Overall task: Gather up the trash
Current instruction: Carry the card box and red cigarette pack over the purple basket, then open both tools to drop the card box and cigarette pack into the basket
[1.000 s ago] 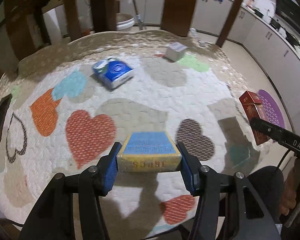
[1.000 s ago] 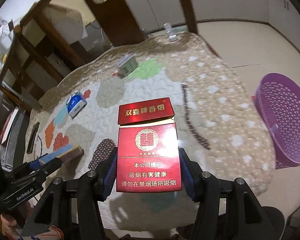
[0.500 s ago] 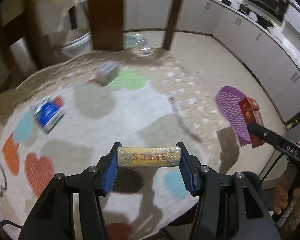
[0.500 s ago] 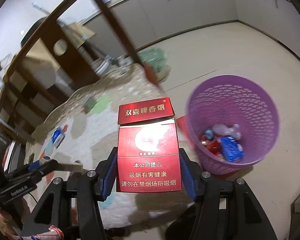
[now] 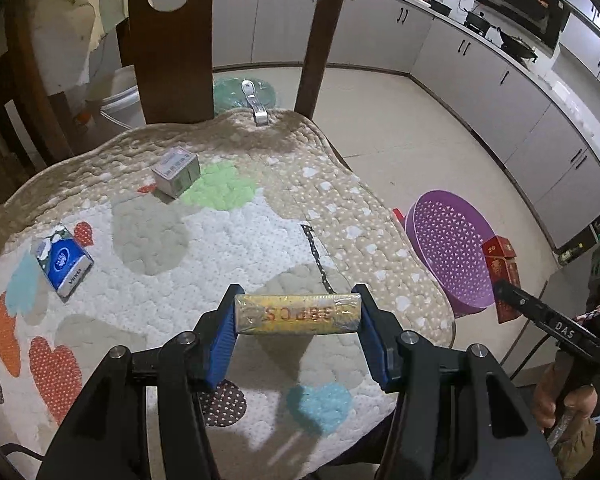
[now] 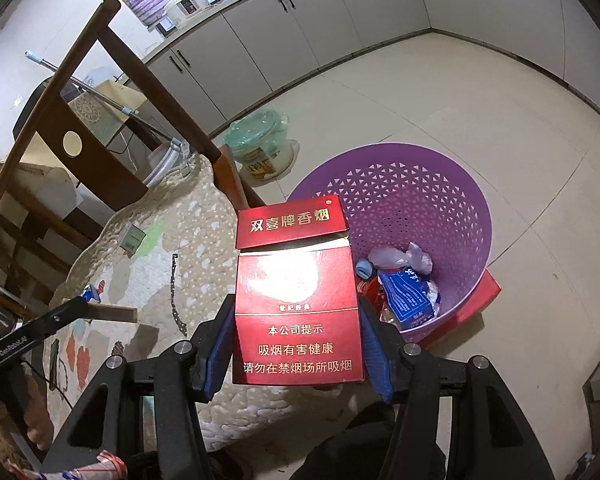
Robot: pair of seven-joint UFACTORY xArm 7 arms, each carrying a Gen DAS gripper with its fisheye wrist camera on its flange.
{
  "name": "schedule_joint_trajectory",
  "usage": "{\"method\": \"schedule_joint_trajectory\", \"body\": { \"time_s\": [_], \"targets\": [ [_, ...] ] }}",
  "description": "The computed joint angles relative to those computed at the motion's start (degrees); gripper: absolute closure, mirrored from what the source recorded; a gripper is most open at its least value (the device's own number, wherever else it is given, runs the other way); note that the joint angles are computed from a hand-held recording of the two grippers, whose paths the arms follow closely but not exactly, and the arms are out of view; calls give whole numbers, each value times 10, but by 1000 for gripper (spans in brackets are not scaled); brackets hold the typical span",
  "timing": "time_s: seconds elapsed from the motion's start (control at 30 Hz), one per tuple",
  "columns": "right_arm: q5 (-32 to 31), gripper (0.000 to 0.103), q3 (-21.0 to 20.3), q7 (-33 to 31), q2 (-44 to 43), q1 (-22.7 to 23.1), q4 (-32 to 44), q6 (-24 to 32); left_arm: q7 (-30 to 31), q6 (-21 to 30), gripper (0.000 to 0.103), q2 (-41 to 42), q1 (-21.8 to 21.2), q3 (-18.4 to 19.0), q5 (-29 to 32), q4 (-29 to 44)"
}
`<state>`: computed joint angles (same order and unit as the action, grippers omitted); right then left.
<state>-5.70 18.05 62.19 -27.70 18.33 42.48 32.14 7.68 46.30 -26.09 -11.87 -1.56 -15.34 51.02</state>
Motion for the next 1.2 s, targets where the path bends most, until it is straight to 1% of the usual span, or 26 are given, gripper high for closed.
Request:
{"method": "schedule_joint_trajectory", "body": {
  "time_s": [0.13,0.23,0.37,0.53,0.63,0.77,0.83,0.9,1.0,1.2],
  "targets": [
    [-3,42,1,3,4,-2,0,-10,4,-2,49,8,-9,-4,-6,16],
    [-14,42,2,1,-3,-9,1,-1,5,-1,49,31,-21,-10,-18,41],
    [-22,42,-5,-2,-2,-20,0,4,2,-7,49,84,-42,-27,-38,91],
    [-28,42,-19,-11,-6,-36,-13,-1,4,-25,49,175,-71,-59,-51,176],
    [-26,42,-28,-21,-8,-43,-21,-6,-6,-28,49,225,-82,-75,-52,218],
    [-25,41,-33,-31,-4,-53,-28,-15,-25,-26,49,267,-88,-85,-50,252],
    [-26,40,-33,-33,-1,-57,-30,-19,-25,-21,46,278,-87,-87,-63,261],
    [-33,40,-26,-24,-1,-67,-32,-19,-20,-22,37,276,-84,-87,-73,258],
    [-32,37,-28,-22,0,-67,-37,-26,-20,-29,34,264,-82,-86,-70,244],
    [-37,35,-20,-7,-15,-71,-41,-14,-27,-24,34,232,-77,-78,-77,210]
  ]
}}
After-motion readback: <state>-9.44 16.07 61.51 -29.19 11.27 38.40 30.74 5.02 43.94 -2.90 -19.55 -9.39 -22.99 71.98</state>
